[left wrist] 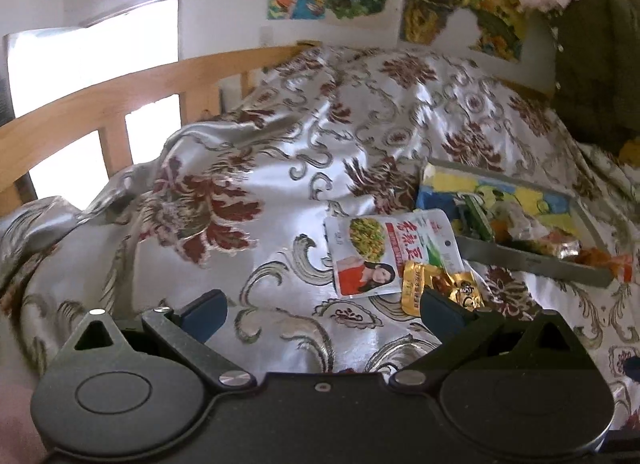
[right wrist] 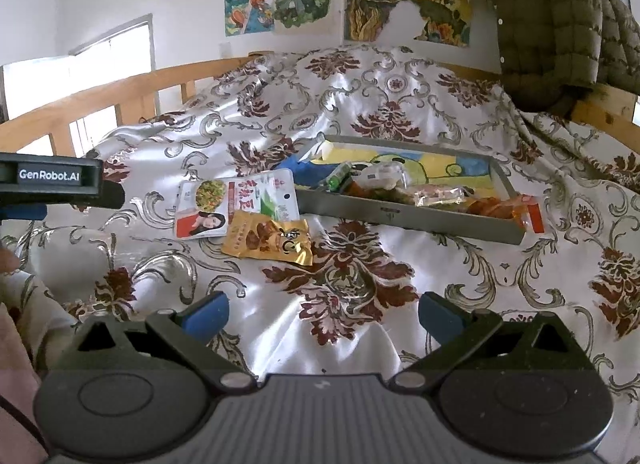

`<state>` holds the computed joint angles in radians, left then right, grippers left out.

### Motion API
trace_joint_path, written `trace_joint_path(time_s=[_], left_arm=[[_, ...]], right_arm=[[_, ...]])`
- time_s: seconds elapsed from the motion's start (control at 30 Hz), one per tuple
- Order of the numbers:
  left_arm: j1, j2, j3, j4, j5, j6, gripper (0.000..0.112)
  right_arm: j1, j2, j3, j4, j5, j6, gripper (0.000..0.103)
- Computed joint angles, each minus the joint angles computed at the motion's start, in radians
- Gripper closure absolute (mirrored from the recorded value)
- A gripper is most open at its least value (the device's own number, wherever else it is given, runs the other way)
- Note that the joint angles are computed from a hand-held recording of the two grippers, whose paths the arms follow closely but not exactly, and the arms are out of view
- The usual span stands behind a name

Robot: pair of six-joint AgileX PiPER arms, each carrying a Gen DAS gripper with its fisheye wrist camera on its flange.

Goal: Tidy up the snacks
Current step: 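Withdraw both open tools and move them toward the bean bag and gold pouch, then grasp the white-and-red bean bag with the left tool while the right grasps the gold pouch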

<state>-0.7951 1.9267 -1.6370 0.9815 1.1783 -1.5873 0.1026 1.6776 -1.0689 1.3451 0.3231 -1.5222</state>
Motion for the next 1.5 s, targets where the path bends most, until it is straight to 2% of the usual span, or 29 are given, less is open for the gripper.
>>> trace_joint_path(time_s=[0.33,0.43,0.57,0.67,0.83,1.0,1.07,1.23,1.37,1.43,1.5], left_arm=[[0.125,0.020,-0.029,0.013,-0.155,0.185,0.010],[0.186,0.025,-0.038,-0.055,-0.238,0.254,0.010],[0.285,0.050,-0.065,-0.228,-0.349,0.386,0.010],[0.322,0.077,-0.084,-0.280,-0.386,0.447,0.010],[0.349,0.137,-0.145,-0.271,-0.420,0.609,0.010],[0.367,0.200,-0.191,-0.231,-0.487,0.762,0.010],[0.371,0.240,-0.244,-0.234,-0.478,0.805,0.010],[0.415,0.302,-0.341,-0.333,-0.558,0.915,0.010],[0.483,0.385,-0.489,-0.656,-0.601,1.115,0.010],[0.512,0.436,-0.577,-0.825,-0.580,1.251,0.010],[0.530,0.488,-0.669,-0.910,-0.543,1.342,0.010]], right_arm=[[0.012,0.087,-0.124,-0.215,0.003,0.172,0.000],[0.007,0.120,-0.176,-0.273,0.024,0.215,0.000],[-0.002,0.177,-0.259,-0.332,0.059,0.247,0.000],[0.000,0.226,-0.322,-0.348,0.067,0.219,0.000],[0.029,0.312,-0.406,-0.366,0.005,0.132,0.000],[0.042,0.391,-0.496,-0.373,0.040,0.126,0.000],[0.051,0.421,-0.532,-0.403,0.048,0.166,0.000],[0.061,0.505,-0.651,-0.486,0.125,0.281,0.000],[0.055,0.592,-0.809,-0.561,0.260,0.440,0.001],[0.046,0.646,-0.914,-0.591,0.353,0.523,0.001],[0.031,0.701,-1.017,-0.590,0.447,0.574,0.002]])
